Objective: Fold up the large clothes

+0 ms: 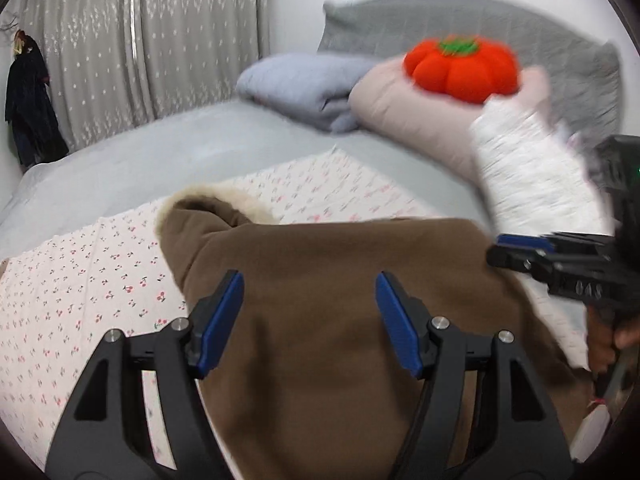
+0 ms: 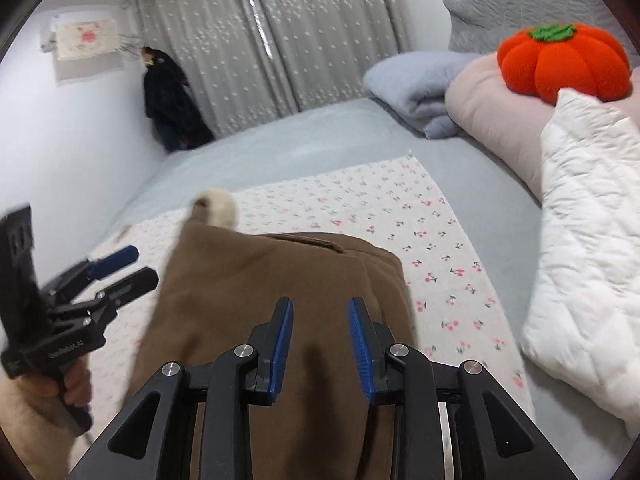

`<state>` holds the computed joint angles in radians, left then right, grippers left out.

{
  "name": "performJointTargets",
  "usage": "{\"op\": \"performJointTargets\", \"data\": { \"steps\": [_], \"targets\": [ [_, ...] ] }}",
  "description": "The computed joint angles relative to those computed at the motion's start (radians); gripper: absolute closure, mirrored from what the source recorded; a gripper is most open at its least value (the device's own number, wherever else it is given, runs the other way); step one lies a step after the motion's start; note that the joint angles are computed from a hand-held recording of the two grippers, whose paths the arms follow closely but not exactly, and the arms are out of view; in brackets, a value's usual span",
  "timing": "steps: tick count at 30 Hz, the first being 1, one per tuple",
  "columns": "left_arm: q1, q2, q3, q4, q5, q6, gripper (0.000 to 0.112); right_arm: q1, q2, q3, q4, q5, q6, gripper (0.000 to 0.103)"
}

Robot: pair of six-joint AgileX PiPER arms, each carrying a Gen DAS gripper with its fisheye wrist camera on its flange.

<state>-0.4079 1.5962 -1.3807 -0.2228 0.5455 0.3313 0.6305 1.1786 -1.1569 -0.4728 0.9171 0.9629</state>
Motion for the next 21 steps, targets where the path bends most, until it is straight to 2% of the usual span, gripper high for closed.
{"op": "performJointTargets", "data": {
  "steps": [2,3,4,5,6,8,9,12,15,17,21],
  "targets": [
    [-0.035,0.116,-0.086,0.198,0.0,-0.177,0.043,-0.084,0.036,0.046,0.059,-0.066,-0.036,0.07],
    [-0.045,0.161,-0.127,0.258,0.022,-0.23,0.041,-0.142,0.044,0.083,0.121,-0.117,-0.082,0.061],
    [-0.055,0.226,-0.191,0.326,0.062,-0.284,0.039,-0.198,0.031,0.122,0.189,-0.17,-0.142,0.057],
    [-0.067,0.254,-0.215,0.389,0.07,-0.335,0.035,-0.268,0.016,0.177,0.289,-0.252,-0.212,0.053],
    [-0.086,0.282,-0.224,0.489,0.053,-0.397,0.03,-0.319,0.01,0.204,0.389,-0.294,-0.295,0.049],
    [-0.118,0.313,-0.23,0.628,0.049,-0.483,0.025,-0.394,0.015,0.221,0.546,-0.319,-0.421,0.039],
    [-0.122,0.327,-0.242,0.645,0.058,-0.493,0.024,-0.431,0.024,0.236,0.644,-0.336,-0.5,0.037],
    [-0.08,0.282,-0.204,0.514,0.016,-0.4,0.024,-0.526,0.031,0.259,0.889,-0.331,-0.706,0.028],
    [-0.035,0.191,-0.149,0.356,0.012,-0.295,0.024,-0.614,-0.004,0.272,1.081,-0.255,-0.869,0.022],
    [0.015,0.147,-0.146,0.167,0.093,-0.159,0.024,-0.673,-0.032,0.265,1.156,-0.164,-0.925,0.02],
    [0.159,0.084,-0.14,-0.181,0.365,0.074,0.016,-0.846,-0.058,0.297,1.379,0.032,-1.11,0.016]
  ]
}}
